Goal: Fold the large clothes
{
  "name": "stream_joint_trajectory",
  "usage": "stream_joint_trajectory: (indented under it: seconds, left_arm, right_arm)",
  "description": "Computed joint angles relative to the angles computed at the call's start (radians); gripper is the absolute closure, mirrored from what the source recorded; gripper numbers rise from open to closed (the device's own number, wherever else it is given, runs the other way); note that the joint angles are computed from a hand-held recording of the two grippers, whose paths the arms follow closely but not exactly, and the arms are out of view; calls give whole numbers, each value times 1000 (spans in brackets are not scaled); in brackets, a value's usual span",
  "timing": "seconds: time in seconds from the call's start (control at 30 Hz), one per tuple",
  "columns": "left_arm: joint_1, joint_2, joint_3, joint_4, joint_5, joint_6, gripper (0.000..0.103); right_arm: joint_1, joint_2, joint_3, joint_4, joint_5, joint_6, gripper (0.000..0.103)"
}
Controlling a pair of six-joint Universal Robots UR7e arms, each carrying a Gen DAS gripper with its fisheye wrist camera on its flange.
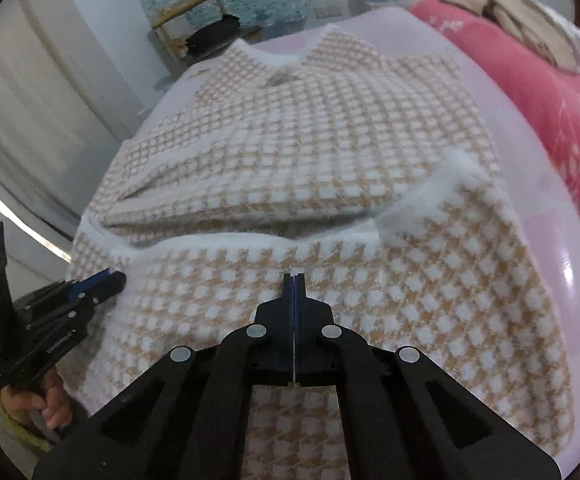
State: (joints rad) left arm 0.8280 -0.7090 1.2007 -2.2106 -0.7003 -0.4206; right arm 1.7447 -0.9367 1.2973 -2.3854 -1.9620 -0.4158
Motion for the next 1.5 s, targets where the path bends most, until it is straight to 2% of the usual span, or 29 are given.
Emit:
stream_joint_trajectory:
  seconds: [0.2,0.37,0.43,0.47,0.5,0.53,0.57,0.67,0.7,0.77,0.83,0.87,1.0,1.2,1.37,1.5]
  left_arm:
    - [-24,-46,54,-34,-41,69,96]
    - [-24,-46,54,17,-45,53,96]
    - [-21,-40,48,19,-40,47,96]
    - [-19,-37,42,25,-36,39,96]
    - [-18,-34,38,29,-35,30,96]
    - [-17,-34,37,28,-35,23,96]
    - [-15,-33,37,25,-37,17,95]
    - [-10,-31,34,24,-36,7,95]
    - [-9,-30,34,18,-35,5,95]
    - [-5,-29,38,4,-35,4,95]
    - [-3,-31,46,-16,-38,10,95]
    - [-3,-32,52,-28,-38,15,95]
    - [-8,-41,70,-62,-51,47,95]
    - [-8,-50,85,-70,-81,54,95]
    - [-4,-30,58,-73,-49,56,95]
    - [11,-23,42,-48,-61,25,95]
  right_arm:
    - [12,-54,41,32,-11,-27,103]
    - [-4,-61,35,65,-11,24,103]
    - [-16,-51,1,103,23,69,97]
    - [-21,-45,-14,112,39,87,85]
    - [-23,-40,-24,105,48,92,61]
    - [-22,-37,-23,78,49,82,52]
    - [-20,-33,-25,56,43,67,50]
    - [-16,3,-64,86,4,50,50]
    - [-19,18,-82,120,-2,58,52]
    - [-15,28,-74,104,-26,44,56]
    - [-4,26,-63,91,-66,19,89]
    - [-4,22,-62,103,-68,30,97]
    - [2,-21,-5,49,-79,35,98]
    - [4,-68,45,57,-95,80,99]
    - [7,-27,15,1,-100,44,98]
    - [-12,8,-39,57,-68,72,97]
